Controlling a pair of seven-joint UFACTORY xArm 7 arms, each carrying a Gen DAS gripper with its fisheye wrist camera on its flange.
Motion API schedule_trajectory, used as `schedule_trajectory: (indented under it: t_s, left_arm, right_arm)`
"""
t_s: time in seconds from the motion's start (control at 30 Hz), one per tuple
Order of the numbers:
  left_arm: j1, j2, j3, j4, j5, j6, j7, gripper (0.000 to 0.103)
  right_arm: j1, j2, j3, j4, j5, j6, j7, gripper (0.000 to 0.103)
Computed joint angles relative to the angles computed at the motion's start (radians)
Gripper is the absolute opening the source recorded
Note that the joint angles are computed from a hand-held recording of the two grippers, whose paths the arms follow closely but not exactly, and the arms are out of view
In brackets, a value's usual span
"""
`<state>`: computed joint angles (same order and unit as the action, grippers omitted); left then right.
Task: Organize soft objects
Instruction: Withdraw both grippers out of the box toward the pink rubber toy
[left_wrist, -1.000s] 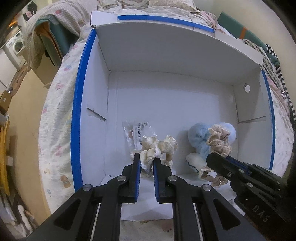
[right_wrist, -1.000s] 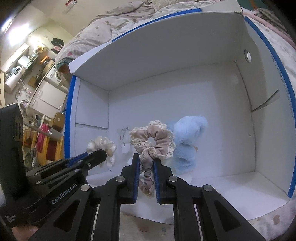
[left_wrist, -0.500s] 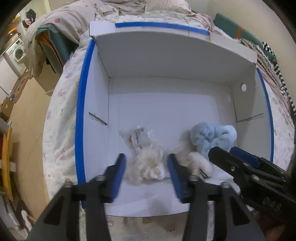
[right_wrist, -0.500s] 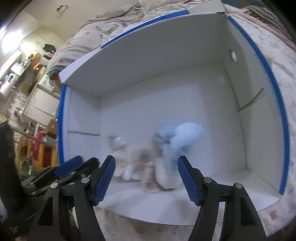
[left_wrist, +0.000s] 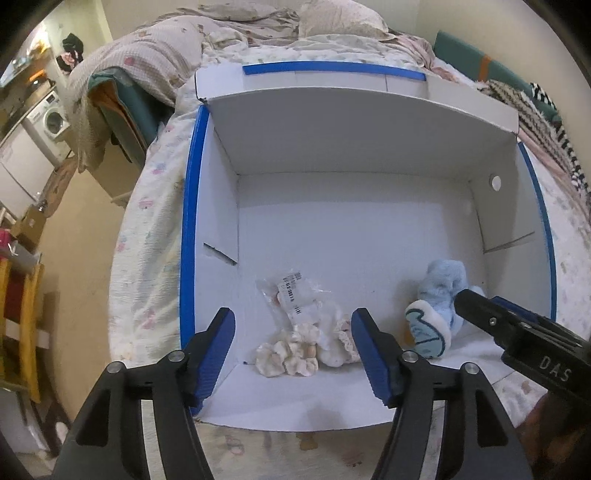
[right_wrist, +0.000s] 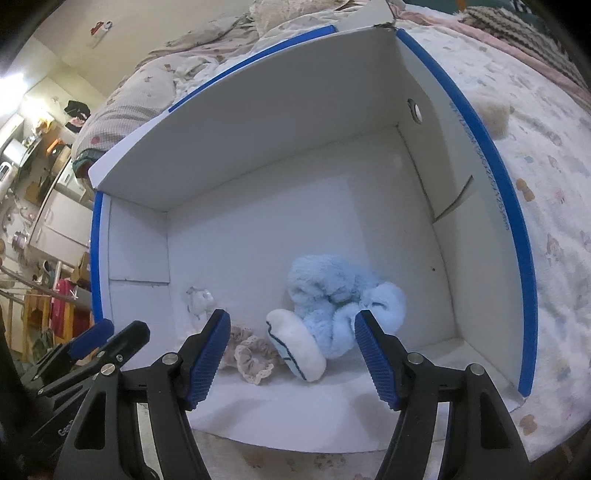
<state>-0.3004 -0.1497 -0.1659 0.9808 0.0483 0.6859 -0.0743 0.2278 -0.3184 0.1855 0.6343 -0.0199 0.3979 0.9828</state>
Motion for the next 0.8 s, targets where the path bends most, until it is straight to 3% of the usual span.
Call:
schedule_trajectory:
  t_s: [0.57,0.8]
  left_arm:
    - [-0.006,-0.159,0.047,-0.113,-0.148,-0.052,0.146,0.062]
    - [0.010,-0.259,0.074,-0.187,-0.187,-0.006,0.190,0.062]
  right_arm:
    - [-0.026,-0.108,0.063,-0.049,-0.077,0.022,0.129,0.074]
    - [-0.016,-0.200,0.100,-0.092,-0.102,0.042,0.181,0.074]
